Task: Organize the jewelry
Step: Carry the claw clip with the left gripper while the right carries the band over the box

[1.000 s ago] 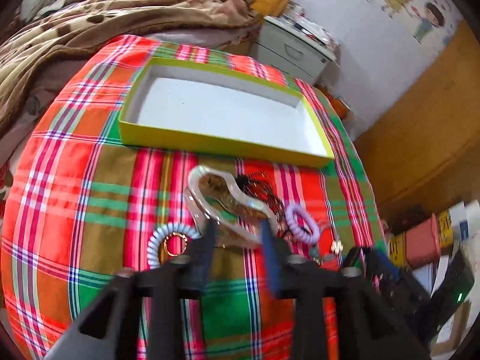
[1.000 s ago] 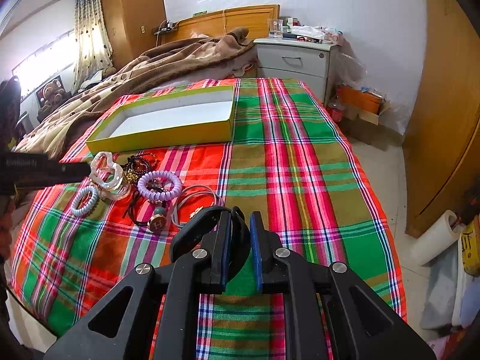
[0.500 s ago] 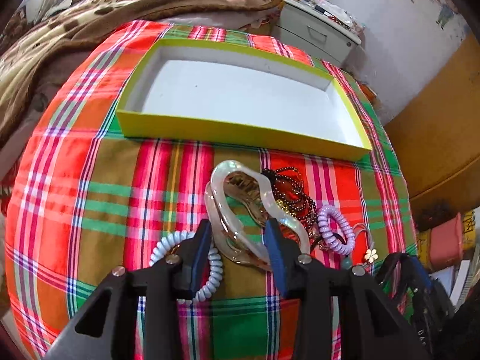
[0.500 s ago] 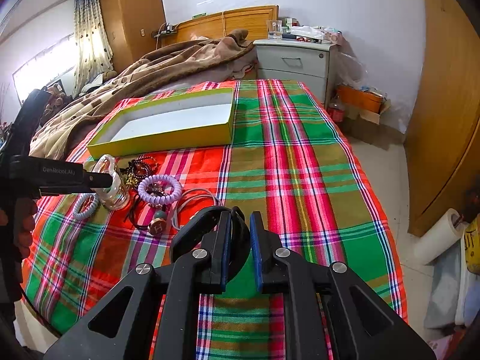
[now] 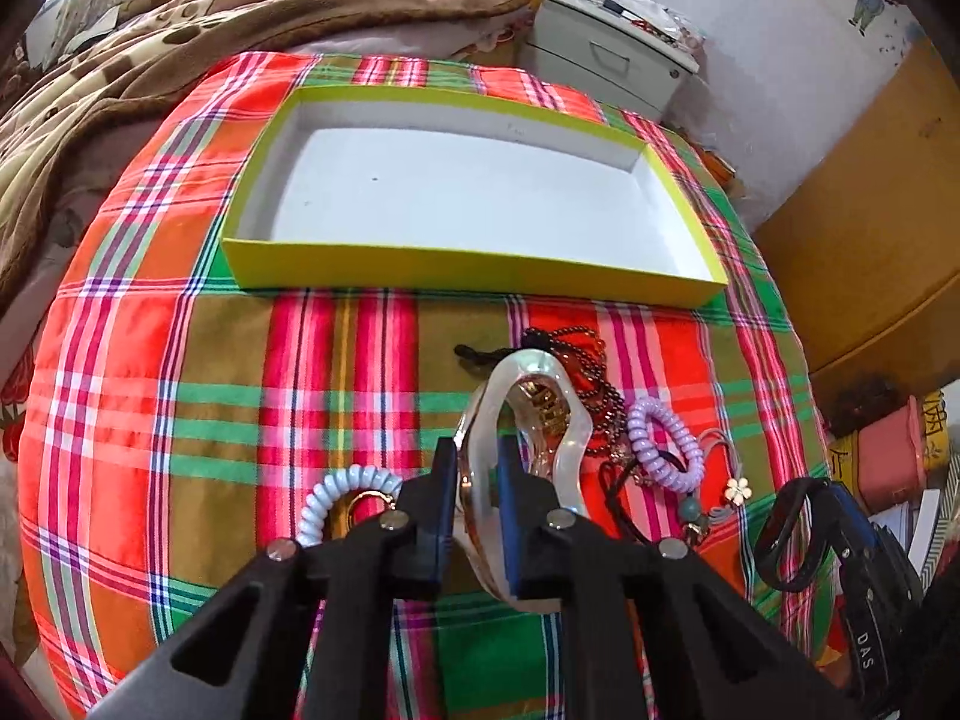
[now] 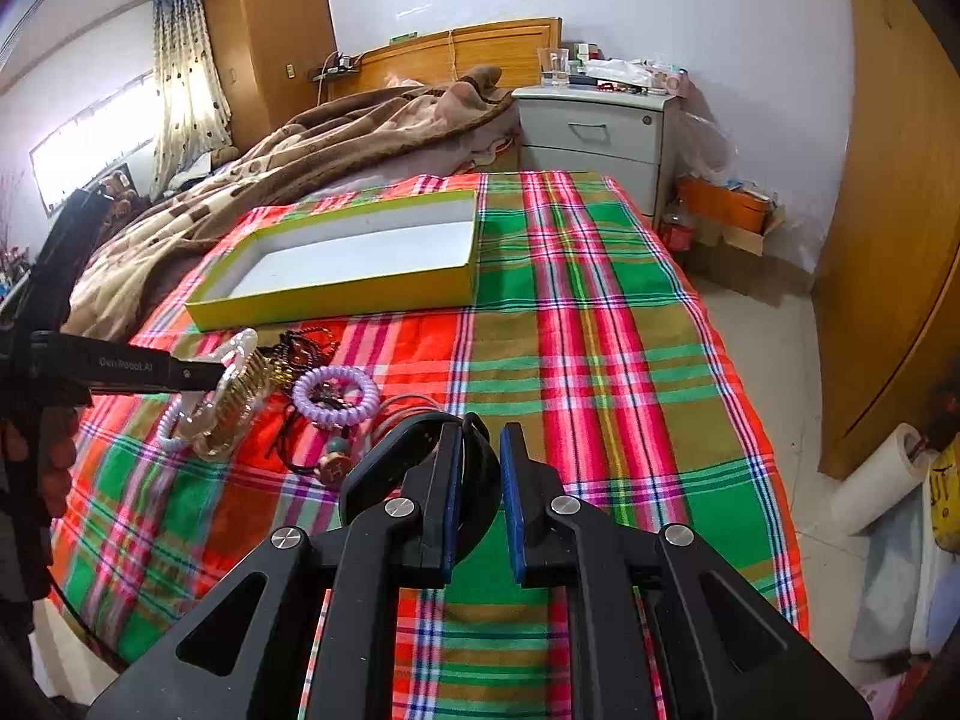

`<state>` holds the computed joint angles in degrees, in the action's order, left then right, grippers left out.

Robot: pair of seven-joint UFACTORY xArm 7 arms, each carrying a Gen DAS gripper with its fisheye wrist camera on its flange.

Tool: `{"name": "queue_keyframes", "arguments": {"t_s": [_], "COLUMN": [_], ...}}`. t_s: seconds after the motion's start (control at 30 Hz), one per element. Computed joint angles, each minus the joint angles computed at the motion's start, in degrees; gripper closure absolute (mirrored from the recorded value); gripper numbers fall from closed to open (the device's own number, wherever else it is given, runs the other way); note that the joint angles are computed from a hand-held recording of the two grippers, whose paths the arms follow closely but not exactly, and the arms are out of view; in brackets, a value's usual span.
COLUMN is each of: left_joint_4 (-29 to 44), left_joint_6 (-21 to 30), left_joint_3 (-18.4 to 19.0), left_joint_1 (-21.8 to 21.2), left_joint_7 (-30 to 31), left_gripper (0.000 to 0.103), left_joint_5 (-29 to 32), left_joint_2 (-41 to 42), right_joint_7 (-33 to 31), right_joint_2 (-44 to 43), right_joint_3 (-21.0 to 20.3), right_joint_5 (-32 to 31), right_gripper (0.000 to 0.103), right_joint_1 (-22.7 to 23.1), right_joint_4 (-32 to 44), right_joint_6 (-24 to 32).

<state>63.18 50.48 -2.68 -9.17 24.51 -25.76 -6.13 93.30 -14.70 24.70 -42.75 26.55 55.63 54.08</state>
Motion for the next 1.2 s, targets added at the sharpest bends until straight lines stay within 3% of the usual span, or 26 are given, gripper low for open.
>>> {"name": "queue_keyframes", "arguments": {"t_s": [0.33, 0.7, 1.2], "left_joint_4": [2.3, 9.3, 27.0], "left_joint_6": [2.8, 5.3, 9.0], "left_joint_3": [0.8, 1.1, -1.2], "left_joint_1": [0.1, 1.9, 5.1], "left_joint_7": [3.5, 5.3, 3.5], "left_gripper": [0.089, 0.089, 0.089], "left_joint_5": [-2.3, -3.5, -3.8], "left_joint_2": [-1.1, 2.4, 15.7], "right_joint_7": [-1.7, -5.3, -13.0], "right_joint_2": [0.7, 4.4, 13.2], "right_joint_3": [-0.5, -3.6, -11.0], "right_joint_5": [-1.4, -3.4, -2.5], "right_gripper": [0.090, 0.090, 0.090], "right_joint_1": [-0.8, -2.6, -4.3], "right_joint_4": [3.0, 7.7, 15.7], "right_joint_6": [0.1, -4.5, -12.4]}}
